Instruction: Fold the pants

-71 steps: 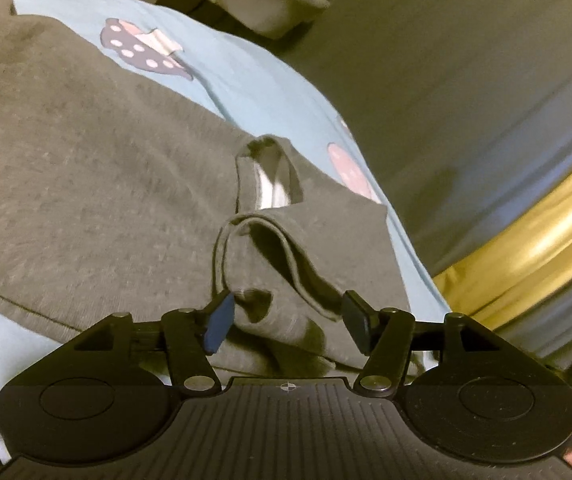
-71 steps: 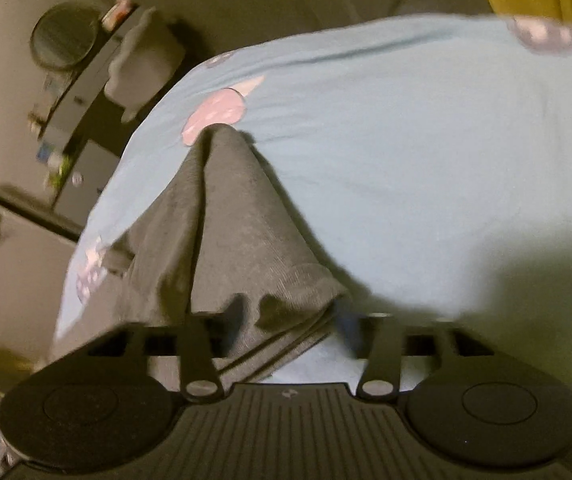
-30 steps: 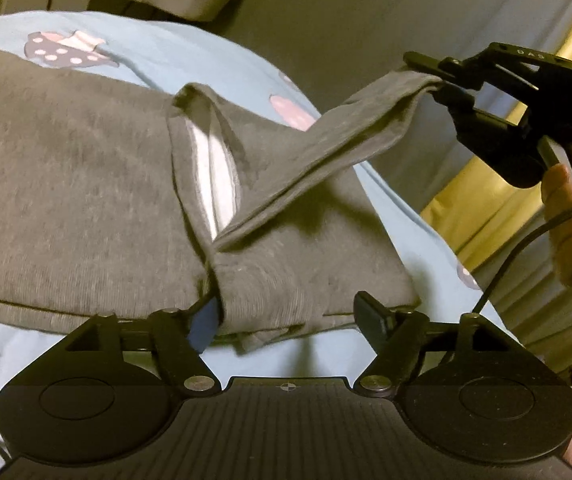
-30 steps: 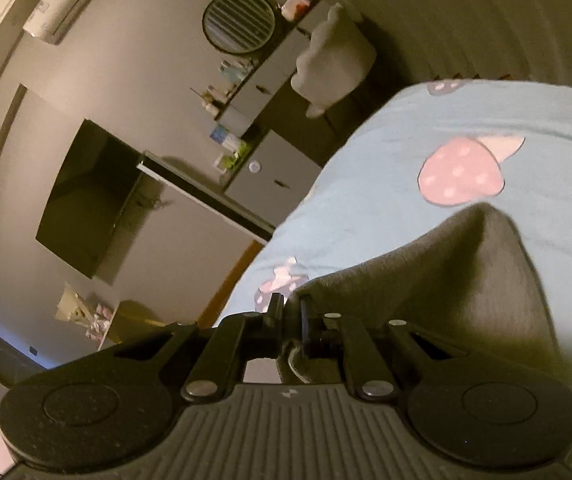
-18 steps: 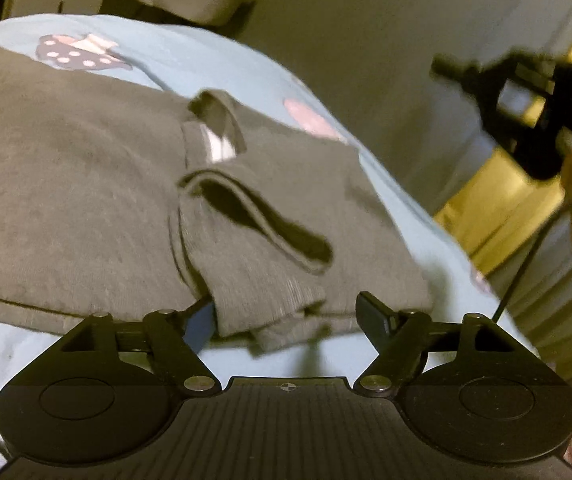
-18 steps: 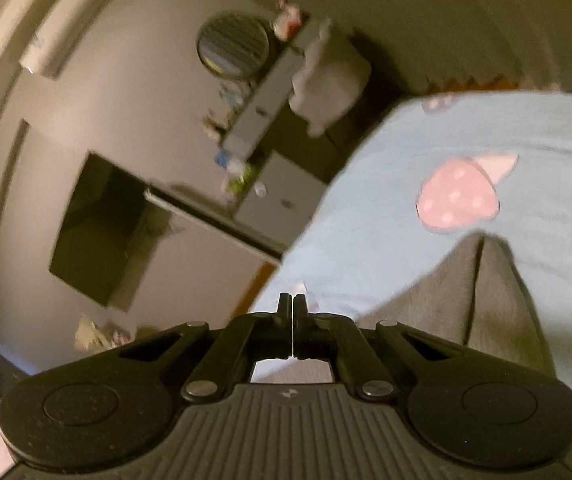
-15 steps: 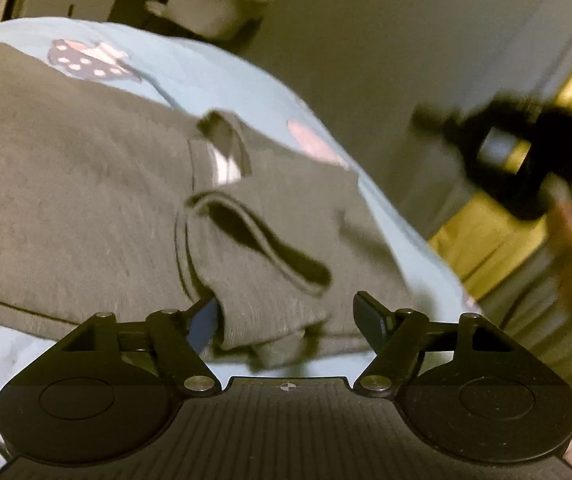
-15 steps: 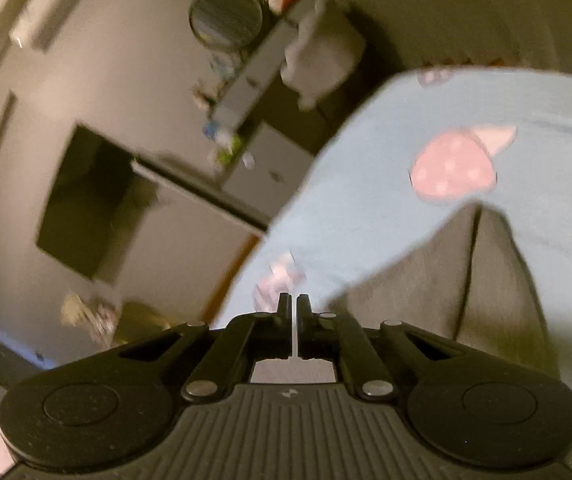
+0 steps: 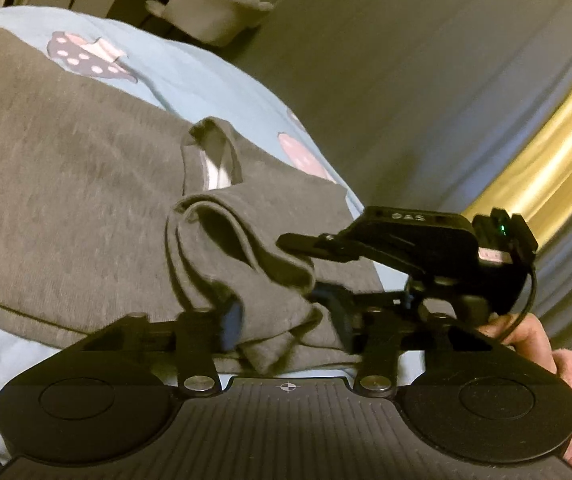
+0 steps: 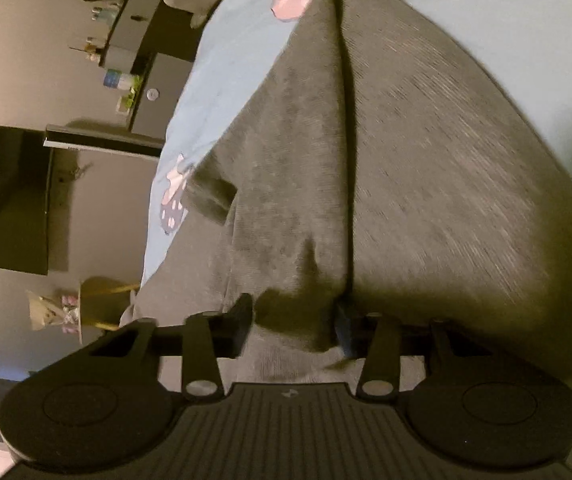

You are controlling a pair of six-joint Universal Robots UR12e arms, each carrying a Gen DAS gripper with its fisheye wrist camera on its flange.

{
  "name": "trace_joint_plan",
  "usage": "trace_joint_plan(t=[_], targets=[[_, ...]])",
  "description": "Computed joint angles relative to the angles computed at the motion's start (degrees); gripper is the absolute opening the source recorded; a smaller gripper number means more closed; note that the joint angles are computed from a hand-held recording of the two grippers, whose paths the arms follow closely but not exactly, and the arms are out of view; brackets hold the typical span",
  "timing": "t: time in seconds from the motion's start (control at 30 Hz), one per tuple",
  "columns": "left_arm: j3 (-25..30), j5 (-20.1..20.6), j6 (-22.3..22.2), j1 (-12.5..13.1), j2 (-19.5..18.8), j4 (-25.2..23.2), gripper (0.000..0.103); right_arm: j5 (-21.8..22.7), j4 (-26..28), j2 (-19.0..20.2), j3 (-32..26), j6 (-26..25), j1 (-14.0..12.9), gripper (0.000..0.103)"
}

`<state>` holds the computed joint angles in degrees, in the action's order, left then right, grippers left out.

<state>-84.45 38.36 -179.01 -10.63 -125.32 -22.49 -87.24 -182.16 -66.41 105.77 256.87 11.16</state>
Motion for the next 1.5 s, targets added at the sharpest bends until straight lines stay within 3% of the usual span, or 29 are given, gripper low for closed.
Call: trace_joint_plan(t=[0.03,0.13,0.3,0.4,0.5,0.57,0.6,0.67,0.83,0.97,1.03,1.07,1.1,1.13,1.33,1.5], targets=[[-0.1,-0.2,-0.3,0.1,0.0,0.2,0.038,-0.8,0.2,0.0,-0.3,-1.4,0.2,0.010],[0.1,-2.0,-0.6,0.4,-0.2,-0.4,0.033,-4.0,1.0,-0.8,-0.4,-4.8,0.7,0.009],[0.0,-5.3,1.6,0.6,0.3,-2.2,0.033,-10.4,-3.5,-3.7,1.6,-7.2,1.3,0.009],[-0.7,-8.6,6.1,0.4,1.4,-3.9,0.031,-15.1,-6.7,-6.7,4.3,-7.5,1.4,0.009],[-1.3,-13.4,14.1,0.0,2.7,-12.2,0.031,-18.2,-8.3,-8.8,5.9,-8.0,1.2,0.009],[-1.0,-12.5,18.7,-0.7,3.2,-17.4,0.033,-19.3,-7.2,-9.8,6.2,-9.3,0.9,0.009],[-0.8,-10.7,18.7,-1.1,3.1,-17.6,0.034,-19.0,-6.9,-9.9,5.9,-9.8,0.7,0.009],[0.0,-7.0,15.6,-1.5,2.5,-17.9,0.034,-17.9,-6.1,-9.3,4.8,-11.0,0.4,0.009],[0.4,2.4,0.1,-1.1,1.2,-9.6,0.036,-14.0,-0.3,-4.2,-2.6,-16.5,0.4,0.009],[0.3,6.8,-6.2,-0.6,1.2,-7.4,0.036,-11.7,3.3,1.4,-10.1,-20.8,0.6,0.010],[-0.3,9.5,-6.8,-0.8,1.8,-5.0,0.041,-13.7,4.7,3.5,-13.2,-22.1,1.2,0.020],[-0.6,11.8,-6.5,-1.0,2.2,-3.9,0.044,-15.0,6.0,4.2,-14.4,-22.4,1.5,0.038],[-0.8,13.6,-6.3,-1.1,2.4,-3.2,0.049,-15.9,7.1,4.4,-15.1,-22.2,1.7,0.049],[-1.1,14.6,-6.3,-1.2,2.6,-2.4,0.052,-16.6,6.9,4.4,-15.1,-21.9,1.8,0.061],[-0.2,13.5,-9.2,-0.8,2.1,-2.6,0.061,-16.5,5.1,0.6,-8.7,-21.8,2.0,0.065],[0.0,12.7,-11.0,-0.6,2.1,0.1,0.070,-18.4,6.4,-4.2,0.2,-16.7,3.2,0.071]])
